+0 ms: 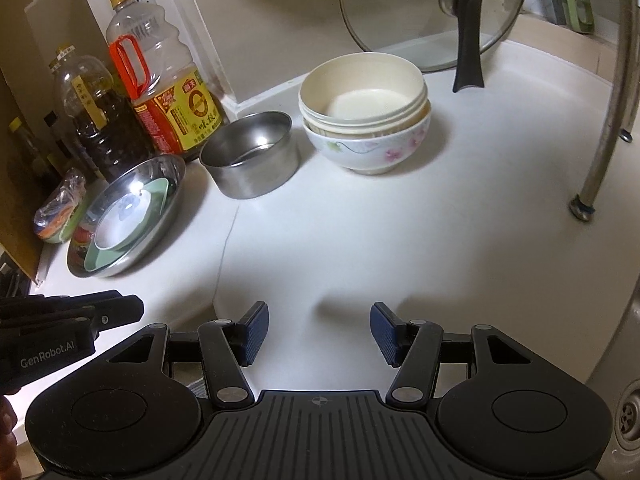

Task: Organize plates and bowls
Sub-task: 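Move the left tool toward the small steel cup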

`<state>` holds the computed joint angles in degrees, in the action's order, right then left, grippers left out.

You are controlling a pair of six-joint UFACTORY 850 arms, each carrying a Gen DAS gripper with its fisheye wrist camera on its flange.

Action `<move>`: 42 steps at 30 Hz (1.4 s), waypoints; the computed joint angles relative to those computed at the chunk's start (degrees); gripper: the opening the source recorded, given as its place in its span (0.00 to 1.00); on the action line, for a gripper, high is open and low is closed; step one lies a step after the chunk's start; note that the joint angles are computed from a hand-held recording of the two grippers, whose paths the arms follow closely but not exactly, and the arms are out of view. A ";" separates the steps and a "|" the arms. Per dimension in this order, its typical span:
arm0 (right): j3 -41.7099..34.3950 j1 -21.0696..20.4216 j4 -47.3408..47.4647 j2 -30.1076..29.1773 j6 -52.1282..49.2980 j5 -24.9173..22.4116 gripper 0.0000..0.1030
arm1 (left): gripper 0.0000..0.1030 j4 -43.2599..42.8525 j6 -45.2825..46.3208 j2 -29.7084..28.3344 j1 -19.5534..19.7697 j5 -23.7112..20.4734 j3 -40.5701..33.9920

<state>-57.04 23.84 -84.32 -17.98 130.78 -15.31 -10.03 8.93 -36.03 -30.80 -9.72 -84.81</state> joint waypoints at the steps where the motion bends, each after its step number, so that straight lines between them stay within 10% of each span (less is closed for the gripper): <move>1: -0.42 -0.12 0.04 -0.36 -0.15 0.06 0.55 | 0.15 -1.59 1.74 -0.30 0.13 -0.04 -0.42; 15: -9.06 -2.42 -8.76 -7.26 8.31 -1.12 0.55 | 0.15 -23.04 27.28 -8.15 2.35 -1.03 -12.19; 30: -19.94 -3.93 -14.82 -16.35 17.04 -3.70 0.43 | 0.15 -21.78 27.89 -20.39 4.50 -8.45 -31.81; 42: -28.73 -4.16 3.02 -22.34 0.83 -7.12 0.26 | 0.15 -19.16 25.85 -27.97 5.14 -14.03 -44.49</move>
